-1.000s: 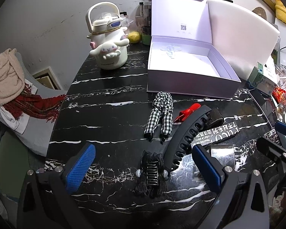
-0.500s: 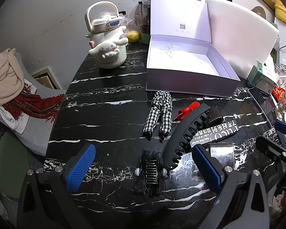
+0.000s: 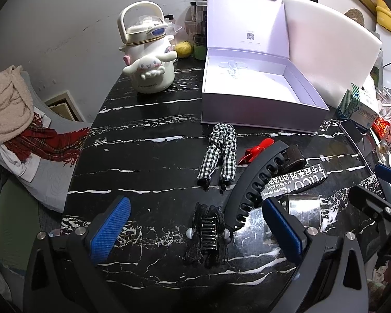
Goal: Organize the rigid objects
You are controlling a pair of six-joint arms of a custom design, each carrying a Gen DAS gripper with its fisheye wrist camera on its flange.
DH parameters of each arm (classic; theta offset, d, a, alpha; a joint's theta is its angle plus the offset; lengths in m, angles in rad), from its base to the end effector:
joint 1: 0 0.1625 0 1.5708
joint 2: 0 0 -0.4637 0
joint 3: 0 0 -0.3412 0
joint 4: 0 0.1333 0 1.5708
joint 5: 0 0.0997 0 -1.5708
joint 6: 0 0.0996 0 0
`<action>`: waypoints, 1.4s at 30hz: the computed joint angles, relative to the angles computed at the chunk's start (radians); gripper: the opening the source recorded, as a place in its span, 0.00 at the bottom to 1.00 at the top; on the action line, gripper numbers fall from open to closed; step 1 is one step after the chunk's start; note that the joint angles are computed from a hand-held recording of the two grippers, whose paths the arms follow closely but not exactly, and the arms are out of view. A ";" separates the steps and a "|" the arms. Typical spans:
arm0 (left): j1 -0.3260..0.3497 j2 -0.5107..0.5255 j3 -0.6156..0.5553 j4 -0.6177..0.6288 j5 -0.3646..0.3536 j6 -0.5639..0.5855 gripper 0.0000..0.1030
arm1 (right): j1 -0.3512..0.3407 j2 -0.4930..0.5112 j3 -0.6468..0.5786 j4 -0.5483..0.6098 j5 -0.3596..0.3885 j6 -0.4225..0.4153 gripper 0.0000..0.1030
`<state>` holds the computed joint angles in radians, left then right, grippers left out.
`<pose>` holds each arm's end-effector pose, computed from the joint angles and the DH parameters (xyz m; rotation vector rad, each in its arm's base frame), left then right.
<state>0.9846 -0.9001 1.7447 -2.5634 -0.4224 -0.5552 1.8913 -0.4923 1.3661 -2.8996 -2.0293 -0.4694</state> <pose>-0.1559 -0.6400 0.2450 -0.0680 2.0979 -0.8635 0.3230 -0.6898 0.0836 0.8709 -2.4543 0.5552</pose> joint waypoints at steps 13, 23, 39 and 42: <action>-0.002 -0.010 0.019 0.037 -0.009 -0.045 1.00 | 0.004 0.001 0.007 0.021 0.005 -0.013 1.00; 0.014 -0.024 0.045 0.071 -0.038 -0.105 1.00 | 0.000 0.011 0.011 0.064 0.025 -0.016 1.00; 0.074 -0.031 0.074 -0.019 -0.162 -0.043 1.00 | -0.010 0.061 -0.040 0.188 0.093 -0.014 0.99; 0.081 -0.028 0.072 -0.025 -0.164 -0.031 1.00 | -0.011 0.067 -0.048 0.198 0.103 -0.019 0.97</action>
<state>1.0652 -0.9276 1.8169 -2.5879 -0.5861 -0.5863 1.8801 -0.4252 1.3185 -2.7014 -1.9265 -0.4880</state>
